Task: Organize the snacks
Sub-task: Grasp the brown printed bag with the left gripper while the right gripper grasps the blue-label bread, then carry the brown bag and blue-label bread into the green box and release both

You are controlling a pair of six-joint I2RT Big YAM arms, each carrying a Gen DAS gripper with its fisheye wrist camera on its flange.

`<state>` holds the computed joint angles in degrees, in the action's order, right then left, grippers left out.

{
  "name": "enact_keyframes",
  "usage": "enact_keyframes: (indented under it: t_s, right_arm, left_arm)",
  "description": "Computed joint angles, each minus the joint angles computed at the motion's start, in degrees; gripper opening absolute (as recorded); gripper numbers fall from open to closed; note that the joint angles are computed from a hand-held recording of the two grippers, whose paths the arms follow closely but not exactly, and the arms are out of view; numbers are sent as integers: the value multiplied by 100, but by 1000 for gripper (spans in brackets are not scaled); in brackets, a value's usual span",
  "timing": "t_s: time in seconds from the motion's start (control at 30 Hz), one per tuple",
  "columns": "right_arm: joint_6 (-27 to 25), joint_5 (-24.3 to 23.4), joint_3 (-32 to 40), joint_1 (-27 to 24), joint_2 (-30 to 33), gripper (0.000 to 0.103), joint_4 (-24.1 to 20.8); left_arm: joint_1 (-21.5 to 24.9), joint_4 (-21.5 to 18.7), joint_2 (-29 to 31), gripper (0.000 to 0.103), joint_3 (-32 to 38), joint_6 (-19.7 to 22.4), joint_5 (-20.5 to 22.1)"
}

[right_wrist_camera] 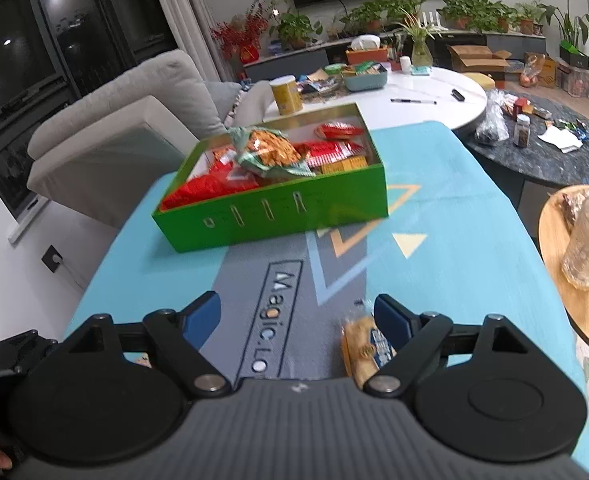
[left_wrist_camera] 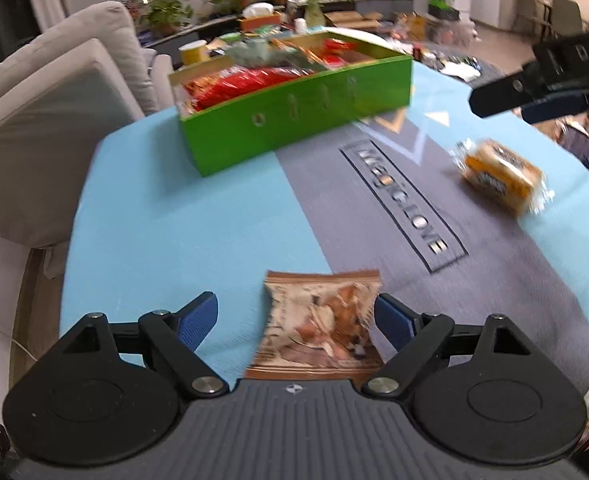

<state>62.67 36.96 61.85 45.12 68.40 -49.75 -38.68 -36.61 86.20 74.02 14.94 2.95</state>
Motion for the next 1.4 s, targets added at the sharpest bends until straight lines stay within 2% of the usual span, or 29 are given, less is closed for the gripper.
enact_keyframes:
  t_s: [0.13,0.27,0.4,0.47,0.57,0.93,1.03,1.4]
  right_arm:
    - [78,-58,-68,10,-27,86,-52]
    - [150,-170,-131,-52,-9,86,-155]
    - [182,-336,-161,-176,91,86,-342]
    - [199,-451,-208,-243,106,86,-362]
    - [238,-557,-244,-322,163,86,-439]
    - [58,-788,-259,-443,347,86,-479]
    - [-7,-694,-158,-425,446,86,-675]
    - [-121,-655,-105,-415,385,85,-335]
  left_arm:
    - [-53,-62,75,84,20,62,-4]
    - [-34,-142,153,78,58,-24,-19]
    - [39,-225,240,68,129,-190,185]
    - [84,-313,282,57,203,-273,377]
    - [78,-315,317,55,244,-257,399]
    - [46,-127,329,53,256,-328,217]
    - [41,-97,336,53,281,-341,178]
    - [33,-78,334,53,351,-377,165]
